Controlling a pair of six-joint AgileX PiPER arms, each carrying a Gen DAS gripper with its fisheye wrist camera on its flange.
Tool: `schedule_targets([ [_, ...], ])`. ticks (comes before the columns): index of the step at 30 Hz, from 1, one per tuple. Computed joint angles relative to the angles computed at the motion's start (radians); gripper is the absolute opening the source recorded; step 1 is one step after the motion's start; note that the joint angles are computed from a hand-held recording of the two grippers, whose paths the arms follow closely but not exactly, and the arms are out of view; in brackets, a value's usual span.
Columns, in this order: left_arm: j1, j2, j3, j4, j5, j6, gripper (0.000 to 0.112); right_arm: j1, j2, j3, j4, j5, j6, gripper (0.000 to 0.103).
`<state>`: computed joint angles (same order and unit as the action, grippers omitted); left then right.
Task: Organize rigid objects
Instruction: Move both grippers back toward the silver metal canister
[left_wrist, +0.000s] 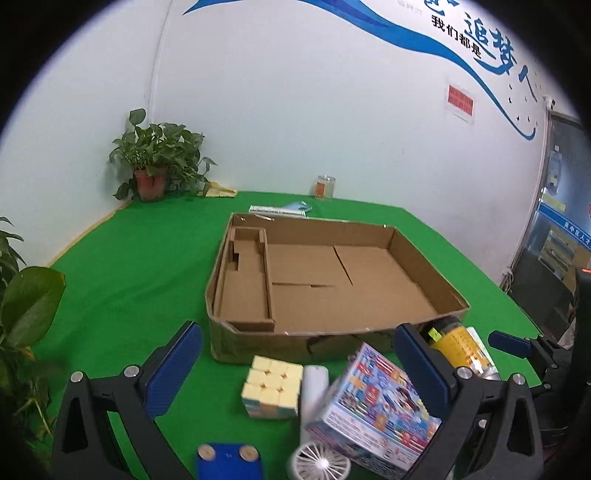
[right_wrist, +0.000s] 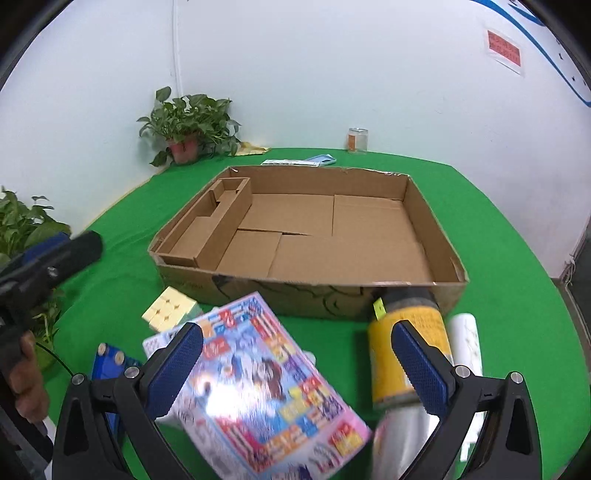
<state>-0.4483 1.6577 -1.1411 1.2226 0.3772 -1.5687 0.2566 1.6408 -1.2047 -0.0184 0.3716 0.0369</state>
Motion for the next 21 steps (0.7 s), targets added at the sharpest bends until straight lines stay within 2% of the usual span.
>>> schedule_targets([
  [3,-0.058,-0.009,0.022,0.066,0.040,-0.092,0.103,-0.034,-0.062,0.091,0.106,-0.032,-0.116,0.103],
  [6,-0.104,-0.005,0.024,0.063,0.077,-0.127,0.103,-0.064,-0.091,0.139,0.242,-0.043,-0.259,0.103],
  [10,-0.156,-0.003,0.027,0.055,0.111,-0.174,0.103,-0.079,-0.115,0.192,0.305,-0.074,-0.353,0.103],
  [12,-0.174,0.007,0.016,0.017,0.123,-0.143,0.103,-0.091,-0.128,0.225,0.366,-0.078,-0.423,0.102],
  [14,-0.173,0.019,-0.001,-0.067,0.099,-0.061,0.103,-0.114,-0.147,0.266,0.469,-0.081,-0.531,0.102],
  [16,-0.172,0.027,-0.005,-0.125,0.064,-0.021,0.102,-0.123,-0.162,0.294,0.492,-0.086,-0.555,0.102],
  [18,-0.181,0.033,-0.008,-0.145,0.050,-0.012,0.103,-0.147,-0.178,0.318,0.542,-0.078,-0.610,0.102],
  [21,-0.211,0.044,-0.018,-0.126,0.069,-0.025,0.103,-0.181,-0.205,0.351,0.593,-0.077,-0.667,0.102],
])
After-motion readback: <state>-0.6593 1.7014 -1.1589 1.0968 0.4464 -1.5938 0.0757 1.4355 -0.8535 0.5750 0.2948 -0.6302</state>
